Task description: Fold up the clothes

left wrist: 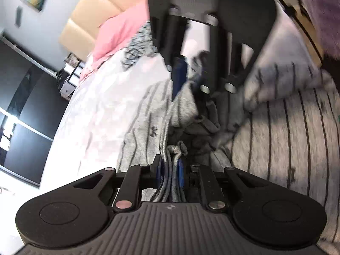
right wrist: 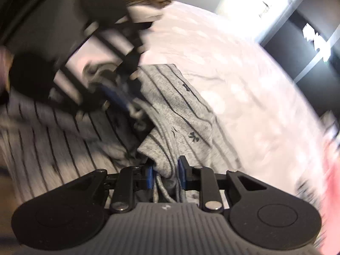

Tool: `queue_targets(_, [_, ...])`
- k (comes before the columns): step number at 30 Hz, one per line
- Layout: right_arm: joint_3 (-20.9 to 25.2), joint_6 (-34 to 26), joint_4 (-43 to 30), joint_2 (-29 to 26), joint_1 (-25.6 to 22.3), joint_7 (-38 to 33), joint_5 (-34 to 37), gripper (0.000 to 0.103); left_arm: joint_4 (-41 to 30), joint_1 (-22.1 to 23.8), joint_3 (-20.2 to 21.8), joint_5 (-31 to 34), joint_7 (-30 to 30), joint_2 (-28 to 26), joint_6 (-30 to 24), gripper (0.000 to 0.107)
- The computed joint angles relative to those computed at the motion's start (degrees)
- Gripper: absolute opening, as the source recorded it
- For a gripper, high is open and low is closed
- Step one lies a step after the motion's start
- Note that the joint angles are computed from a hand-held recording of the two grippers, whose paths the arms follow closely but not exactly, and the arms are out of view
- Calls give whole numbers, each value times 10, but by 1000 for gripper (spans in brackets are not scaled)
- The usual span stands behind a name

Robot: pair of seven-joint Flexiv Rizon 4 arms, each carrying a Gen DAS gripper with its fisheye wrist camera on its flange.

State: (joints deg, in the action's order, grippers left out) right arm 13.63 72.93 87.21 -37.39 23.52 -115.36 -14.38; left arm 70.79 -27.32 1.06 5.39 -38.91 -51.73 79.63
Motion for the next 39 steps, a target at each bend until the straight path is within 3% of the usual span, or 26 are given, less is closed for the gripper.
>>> queue_targets(4, [24,-71,-29,-14,-10,27,25,26,-3,9,-20,-6,25,-10,-31,13])
queue_targets(6, [-2,-64,1,-1,4,28,45,26,-6,6,-15,-2,29,-16,-34,13])
queue_targets(8, [2,-64,-5,-9,0,26,30,27,-4,5,-16,-4,27,-15,-36,13])
queue_targets(12, [20,-75,11,3,-19,-14,37,49,6,16,-36,-16,39,1,-55,21])
queue_targets(14, [18,-69,24,9,-16,-30,33,51,25,29,-58,-34,44,18,-67,26])
queue_targets(19, [51,-133,2,27,-46,-67,88,59,59,56,-86,-92,15,57,-87,29])
queue_targets(24, [57,-153,-47,22,-63,-80,158,60,38,65,-68,-151,-103,59,-83,30])
queue_targets(28, [20,-125,-94,-2,-48,29,191,60,5,56,-18,-174,-272,48,-94,30])
queue_targets(31, [-5,-112,-123,-27,-40,123,193,60,-29,66,-8,-190,-365,28,-127,30])
queue_targets(36, [-21,-128,-174,-70,-45,239,183,59,-82,93,-29,-197,-446,-7,-184,30])
queue_targets(39, [-14,-148,-216,-101,-55,287,188,59,-70,111,-55,-198,-459,-8,-178,30])
